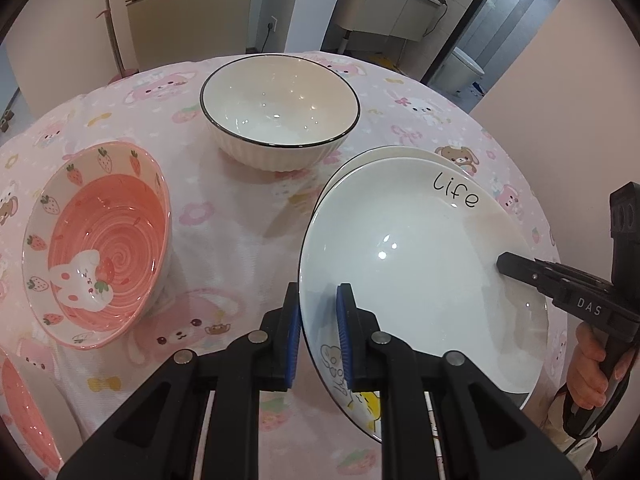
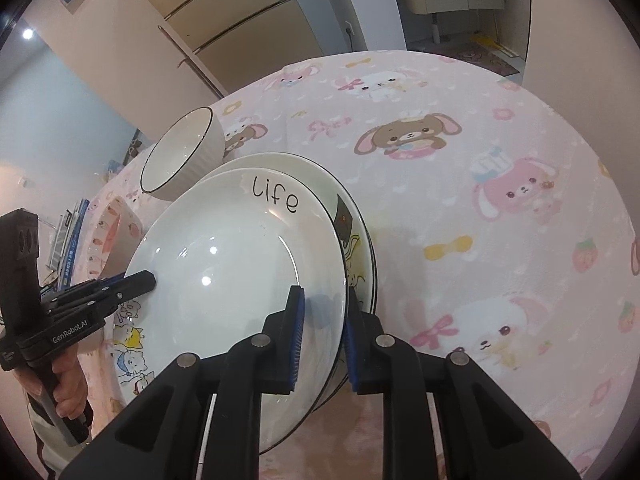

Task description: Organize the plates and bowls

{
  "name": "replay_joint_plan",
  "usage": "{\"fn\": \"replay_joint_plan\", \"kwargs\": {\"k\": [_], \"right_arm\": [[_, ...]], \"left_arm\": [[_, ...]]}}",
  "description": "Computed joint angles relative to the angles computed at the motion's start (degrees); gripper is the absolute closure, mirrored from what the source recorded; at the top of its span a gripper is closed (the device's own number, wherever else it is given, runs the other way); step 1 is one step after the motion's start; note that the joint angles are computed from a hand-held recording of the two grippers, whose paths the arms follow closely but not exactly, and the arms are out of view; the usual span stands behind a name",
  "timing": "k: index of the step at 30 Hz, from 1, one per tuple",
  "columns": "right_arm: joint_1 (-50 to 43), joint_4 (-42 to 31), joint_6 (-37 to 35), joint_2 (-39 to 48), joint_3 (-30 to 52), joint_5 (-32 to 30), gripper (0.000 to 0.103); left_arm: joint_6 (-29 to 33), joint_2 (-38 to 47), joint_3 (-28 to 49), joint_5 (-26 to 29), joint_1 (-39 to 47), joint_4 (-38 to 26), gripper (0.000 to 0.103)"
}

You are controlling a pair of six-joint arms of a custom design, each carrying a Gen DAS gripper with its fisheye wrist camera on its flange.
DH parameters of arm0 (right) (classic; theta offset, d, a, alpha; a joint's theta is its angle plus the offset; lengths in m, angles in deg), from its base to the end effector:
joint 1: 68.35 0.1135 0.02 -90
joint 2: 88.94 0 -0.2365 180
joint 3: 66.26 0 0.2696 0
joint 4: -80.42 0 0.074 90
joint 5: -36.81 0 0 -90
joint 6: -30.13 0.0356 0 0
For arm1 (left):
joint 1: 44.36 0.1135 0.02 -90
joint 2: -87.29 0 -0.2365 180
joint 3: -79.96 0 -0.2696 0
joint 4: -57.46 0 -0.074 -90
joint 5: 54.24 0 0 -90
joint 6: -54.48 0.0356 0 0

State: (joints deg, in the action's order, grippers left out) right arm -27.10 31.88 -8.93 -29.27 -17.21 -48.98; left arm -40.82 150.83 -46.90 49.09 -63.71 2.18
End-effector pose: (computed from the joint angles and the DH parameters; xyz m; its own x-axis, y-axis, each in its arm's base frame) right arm 0.1684 0.1442 0.1739 -0.8954 0.2448 -0.3720 0.1047 0.9277 0.3583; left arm 0.2091 -0.0821 0.1776 -0.8942 0.2187 -0.3907 0.3308 0.9107 -0.2472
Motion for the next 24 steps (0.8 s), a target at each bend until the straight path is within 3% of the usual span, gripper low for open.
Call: {"fn": "replay_joint_plan", "kwargs": {"k": [11,19,24], "right_arm": [[-1.18,-2.74,-2.02,1.88,2.51,-1.55,0.082],[0.49,-5.81,-2.22,0.86,3.52,-0.25,0.082],[1.96,-7.3,-1.77,0.27,3.91,0.78,0.082]], "left_arm": [[1.14,-1.01,0.01,-2.66,-2.55,-1.55,0.086],[2.48,-1.17,-0.1,4.08,1.06,-4.95,0.085],[2.32,-3.52,-0.39,3.3,-0.1,-7.6,0.085]]}}
